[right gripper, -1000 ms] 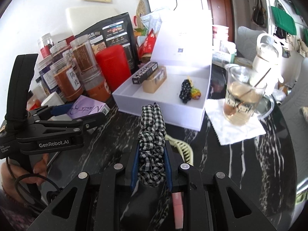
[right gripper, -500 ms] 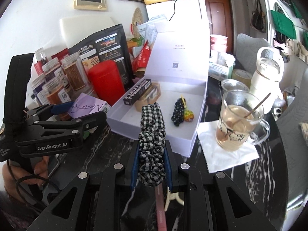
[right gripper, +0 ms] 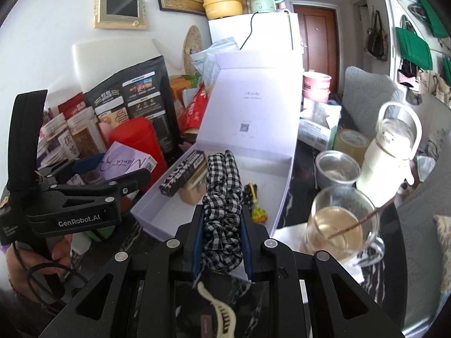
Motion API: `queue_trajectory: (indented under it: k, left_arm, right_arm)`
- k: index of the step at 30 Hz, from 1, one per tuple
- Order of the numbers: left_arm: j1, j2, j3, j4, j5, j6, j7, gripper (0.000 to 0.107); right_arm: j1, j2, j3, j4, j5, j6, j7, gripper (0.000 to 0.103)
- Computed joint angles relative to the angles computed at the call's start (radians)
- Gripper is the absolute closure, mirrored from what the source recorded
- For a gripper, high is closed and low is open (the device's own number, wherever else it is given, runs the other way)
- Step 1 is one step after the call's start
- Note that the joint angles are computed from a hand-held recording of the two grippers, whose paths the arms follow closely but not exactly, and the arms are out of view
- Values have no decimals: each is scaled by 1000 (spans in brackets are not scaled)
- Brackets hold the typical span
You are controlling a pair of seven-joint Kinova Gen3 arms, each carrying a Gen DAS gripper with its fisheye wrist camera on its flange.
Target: Organize rigid objects
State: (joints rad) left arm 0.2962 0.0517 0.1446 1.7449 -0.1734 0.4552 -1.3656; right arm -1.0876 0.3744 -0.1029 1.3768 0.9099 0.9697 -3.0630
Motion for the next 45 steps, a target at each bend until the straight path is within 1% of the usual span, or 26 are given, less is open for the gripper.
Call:
queue_trajectory:
  k: [6,11,14,18,20,21,23,24,26,29,31,34,38,43,45]
  left_arm:
    - [13,67,-11,-89,-17,4,11,13]
    - [53,124,-49,-161,-76,15,84,13]
    - [67,160,-67,-201,-98,27,105,13]
    - [56,202,-70,-245,-79,53,82,13]
    - [65,217,-79,-255,-87,65,77,13]
    - [61,227,-74,-265,-79,79,63,13]
    - [32,249,-49,-287,-30,106,10,13]
    - [33,260,-49,-299,-18,120,-2,13]
    - [54,282,-66,-319,-30,146,2,13]
    - [65,317,-72,-356,-30,195,-11,13]
    - [68,329,-77,-367,-26,206,-15,13]
    - [89,343,-94,-374,-46,214,-1,13]
    - [91,350,-99,-377,-47,219,9,13]
    - [96,358,-105,-385,-56,228,16,13]
    - [94,369,-102,-397,-54,245,15,13]
  right_arm:
    - [41,31,18,-58,-25,-14,66,80]
    - [68,55,42,-101,-51,-35,130,80]
    - [85,68,55,-121,-75,-50,167,80]
    - [102,88,74,-144,-106,-68,202,80]
    - [100,92,88,-137,-107,-88,193,80]
    - [108,100,87,-147,-123,-84,204,80]
    - [120,116,86,-163,-154,-81,238,80]
    - [126,123,85,-172,-172,-77,254,80]
    - [142,136,83,-183,-211,-81,286,80]
    - [157,155,86,-202,-264,-78,329,80]
    - [164,167,91,-213,-293,-74,349,80]
    - [167,192,102,-239,-328,-49,368,80]
    - [176,212,104,-264,-373,-33,399,79]
    - [171,224,111,-283,-396,-26,432,79]
    - [170,227,115,-286,-402,-22,436,79]
